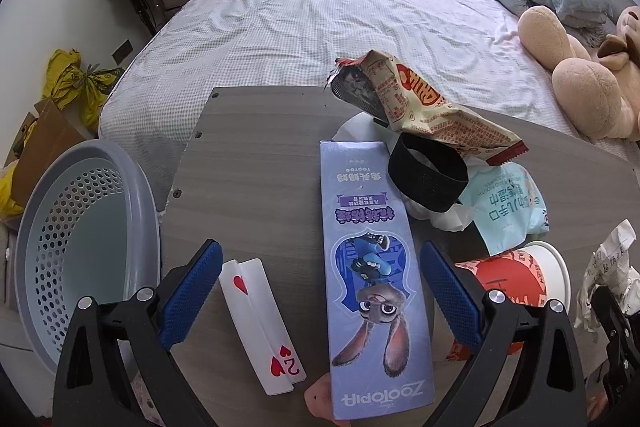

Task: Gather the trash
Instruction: 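Grasp the crumpled white paper with the right tool while the left tool approaches the blue box, then grasp the blue Zootopia box with the left tool and lift it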

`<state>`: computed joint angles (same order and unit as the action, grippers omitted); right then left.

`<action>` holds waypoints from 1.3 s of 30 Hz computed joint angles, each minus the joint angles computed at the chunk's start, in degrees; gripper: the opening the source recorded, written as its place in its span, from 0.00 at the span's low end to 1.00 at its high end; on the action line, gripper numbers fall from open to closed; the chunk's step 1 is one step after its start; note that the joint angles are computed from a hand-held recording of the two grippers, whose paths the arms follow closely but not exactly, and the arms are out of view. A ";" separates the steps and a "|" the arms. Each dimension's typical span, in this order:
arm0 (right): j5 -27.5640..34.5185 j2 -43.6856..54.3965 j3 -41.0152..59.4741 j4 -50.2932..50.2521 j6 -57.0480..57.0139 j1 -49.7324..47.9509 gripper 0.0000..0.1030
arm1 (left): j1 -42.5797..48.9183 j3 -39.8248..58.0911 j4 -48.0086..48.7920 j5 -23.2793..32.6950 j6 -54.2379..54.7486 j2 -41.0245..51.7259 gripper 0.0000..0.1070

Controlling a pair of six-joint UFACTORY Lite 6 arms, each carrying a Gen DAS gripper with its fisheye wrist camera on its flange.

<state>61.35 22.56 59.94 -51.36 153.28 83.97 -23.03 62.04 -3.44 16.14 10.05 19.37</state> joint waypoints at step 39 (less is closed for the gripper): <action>5.44 1.94 7.16 1.31 -5.16 0.74 0.53 | 8.91 -11.07 -38.94 1.09 43.52 -17.28 0.41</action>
